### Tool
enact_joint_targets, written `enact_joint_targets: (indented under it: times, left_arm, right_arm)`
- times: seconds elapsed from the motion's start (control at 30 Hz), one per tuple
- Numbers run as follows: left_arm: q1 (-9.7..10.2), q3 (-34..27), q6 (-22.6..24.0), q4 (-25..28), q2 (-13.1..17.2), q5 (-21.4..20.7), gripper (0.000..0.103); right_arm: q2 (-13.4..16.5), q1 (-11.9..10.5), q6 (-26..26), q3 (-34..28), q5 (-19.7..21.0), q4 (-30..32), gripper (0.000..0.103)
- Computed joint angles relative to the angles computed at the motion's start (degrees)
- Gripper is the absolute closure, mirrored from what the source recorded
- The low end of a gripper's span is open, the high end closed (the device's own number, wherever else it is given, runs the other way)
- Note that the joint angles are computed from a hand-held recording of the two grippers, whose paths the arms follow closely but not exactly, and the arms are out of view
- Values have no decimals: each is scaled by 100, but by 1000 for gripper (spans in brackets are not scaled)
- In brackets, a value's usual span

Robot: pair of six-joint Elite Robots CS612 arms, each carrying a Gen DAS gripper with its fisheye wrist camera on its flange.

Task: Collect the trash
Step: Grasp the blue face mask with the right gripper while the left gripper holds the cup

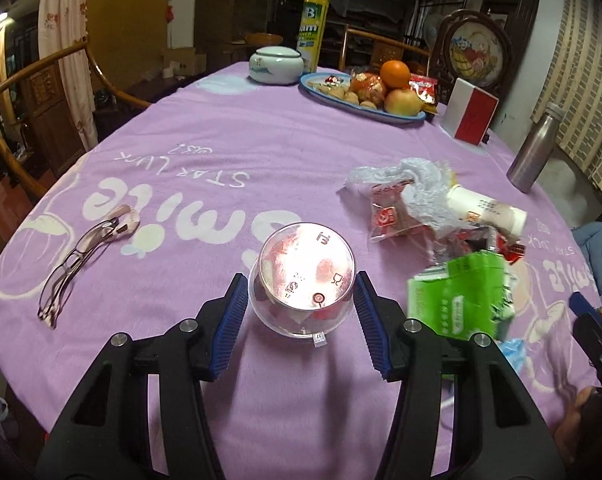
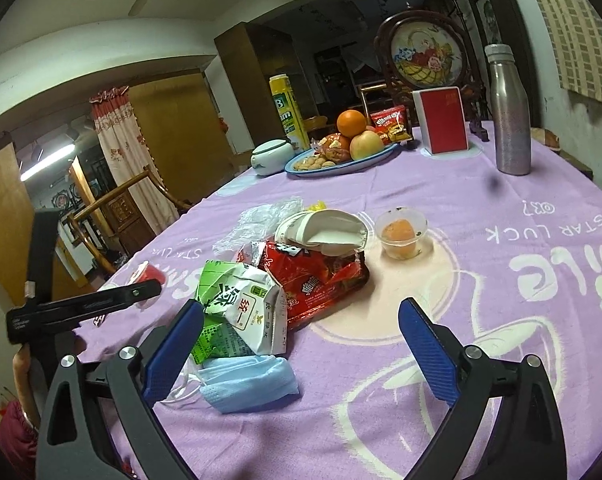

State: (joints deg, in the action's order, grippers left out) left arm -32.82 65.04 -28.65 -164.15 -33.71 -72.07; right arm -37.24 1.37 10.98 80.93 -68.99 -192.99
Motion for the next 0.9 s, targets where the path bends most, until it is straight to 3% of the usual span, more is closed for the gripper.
enact_joint_targets:
  times: [0.6,0.9]
  left_arm:
    - [-22,1067,-126,-1105,-521,156,49]
    - [17,1692,-280,-1546,-766,393,49]
  right_arm:
    - [-23,23,53,-67,-149,464,7]
    - [-102,86,-35,-37,227,1033,7]
